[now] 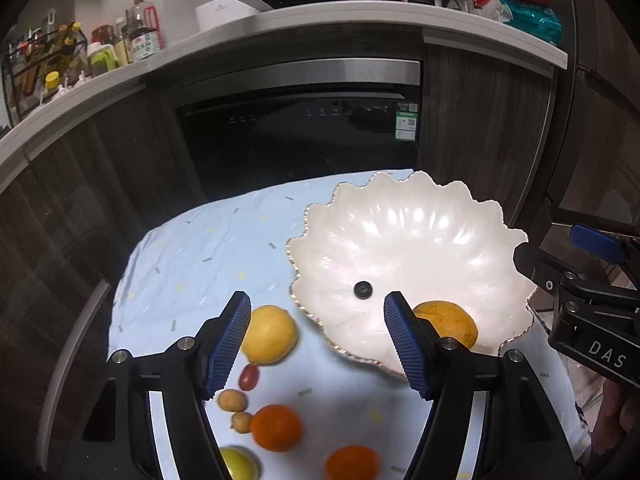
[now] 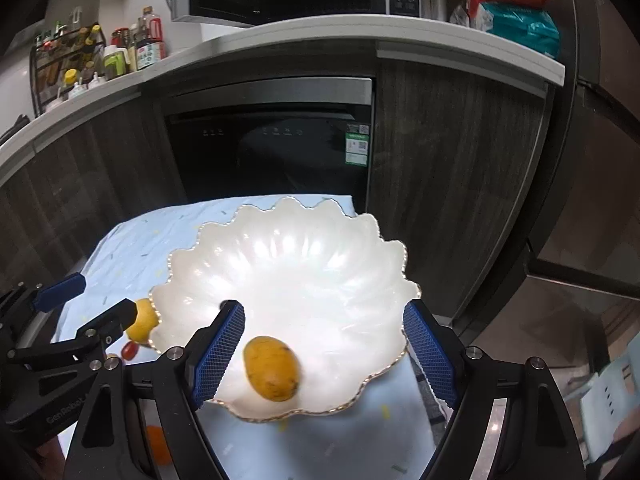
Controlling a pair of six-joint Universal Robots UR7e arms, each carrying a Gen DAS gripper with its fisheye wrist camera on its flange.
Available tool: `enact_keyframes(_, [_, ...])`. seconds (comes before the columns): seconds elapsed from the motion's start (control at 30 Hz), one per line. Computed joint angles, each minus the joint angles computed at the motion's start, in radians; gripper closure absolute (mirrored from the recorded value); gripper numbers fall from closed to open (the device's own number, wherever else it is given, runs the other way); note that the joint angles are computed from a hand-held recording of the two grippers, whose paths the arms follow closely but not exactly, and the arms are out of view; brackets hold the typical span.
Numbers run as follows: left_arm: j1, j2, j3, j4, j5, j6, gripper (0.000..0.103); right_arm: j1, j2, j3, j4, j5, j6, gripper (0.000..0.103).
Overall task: Organize fruits
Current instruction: 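Release the berry and mango into the bowl and withdraw both tools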
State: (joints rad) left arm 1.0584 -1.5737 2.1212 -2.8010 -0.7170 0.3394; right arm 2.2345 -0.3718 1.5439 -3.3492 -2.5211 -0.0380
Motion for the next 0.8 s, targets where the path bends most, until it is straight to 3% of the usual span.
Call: enact_keyframes(0.8, [0.016, -0.175, 0.072, 0.006, 0.073, 0.021, 0.033, 0.079, 0.074, -0.061, 0.036, 0.025, -0.017, 0.021])
